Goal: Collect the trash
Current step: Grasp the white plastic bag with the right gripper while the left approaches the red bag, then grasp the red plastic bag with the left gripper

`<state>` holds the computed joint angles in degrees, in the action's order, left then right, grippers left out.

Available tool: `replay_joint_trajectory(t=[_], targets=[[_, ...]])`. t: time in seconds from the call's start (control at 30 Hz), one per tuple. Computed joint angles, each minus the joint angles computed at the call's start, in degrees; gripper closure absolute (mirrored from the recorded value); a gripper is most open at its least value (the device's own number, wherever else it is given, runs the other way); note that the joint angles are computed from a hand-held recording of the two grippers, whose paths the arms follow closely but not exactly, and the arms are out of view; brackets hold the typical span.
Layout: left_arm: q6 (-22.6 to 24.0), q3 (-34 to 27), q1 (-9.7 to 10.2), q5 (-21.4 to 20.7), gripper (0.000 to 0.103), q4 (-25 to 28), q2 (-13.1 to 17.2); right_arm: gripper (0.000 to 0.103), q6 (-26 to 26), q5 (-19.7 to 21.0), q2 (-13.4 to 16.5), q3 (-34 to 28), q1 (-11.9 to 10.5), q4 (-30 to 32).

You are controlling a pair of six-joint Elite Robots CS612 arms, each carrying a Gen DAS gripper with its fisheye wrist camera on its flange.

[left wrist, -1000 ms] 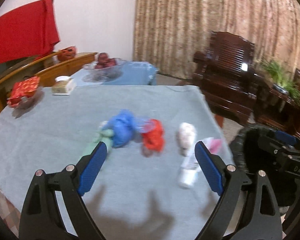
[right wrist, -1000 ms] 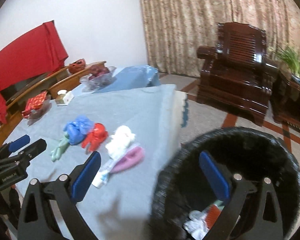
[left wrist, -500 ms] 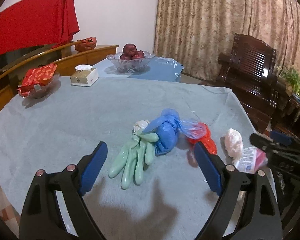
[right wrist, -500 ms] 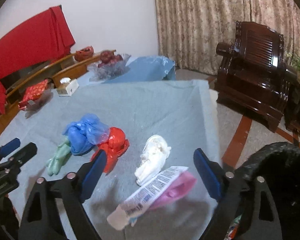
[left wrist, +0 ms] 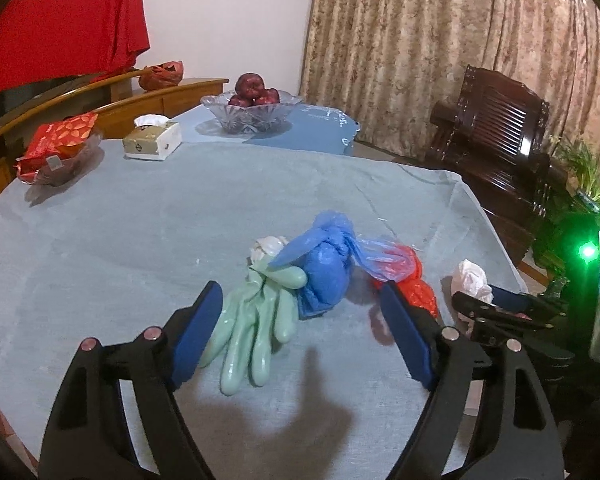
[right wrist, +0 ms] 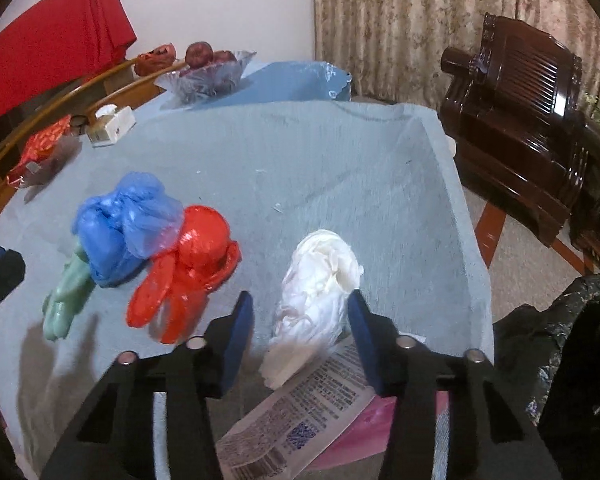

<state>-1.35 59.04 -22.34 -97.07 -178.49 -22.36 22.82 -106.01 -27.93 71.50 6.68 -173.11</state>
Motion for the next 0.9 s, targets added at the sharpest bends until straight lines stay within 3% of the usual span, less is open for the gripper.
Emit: replay_joint_trajectory(t=[0.07,0.17,0.47,0.57,0.7,0.9], targets=[[-0.1,0.1,-0.08,-0.5,0.027,0.2,0.0,0.076,-0.4,0.4,-0.1,0.3,-0.1,0.1],[0.0,0.3,-0.35,-1.2,0.029,0.3,-0.1,0.083,0.0,2.1,-0.5,1.0,-0.6,-1.2],[1.8,0.4,-1.65,-3.2,0.039,1.4,-0.1,0.084,0.9,4.7,-1.4,3.3,-1.5,-8.9],[2.7,-0.2,-2.28,-3.9,0.045,2.4,0.3,0.084,0.6,4.3,-1.6,3.5,-1.7,-9.4],[4.0,-1.9,-2.96,-4.9,0.062,5.3,1.4,0.084,0.6,4.1,-1.6,3.8,-1.9,-9.5],[4.6,-5.5,-3.85,-3.7,0.064,9.1,3.6,0.084,1.2,4.4,-1.8,4.6,-2.3,-9.7]])
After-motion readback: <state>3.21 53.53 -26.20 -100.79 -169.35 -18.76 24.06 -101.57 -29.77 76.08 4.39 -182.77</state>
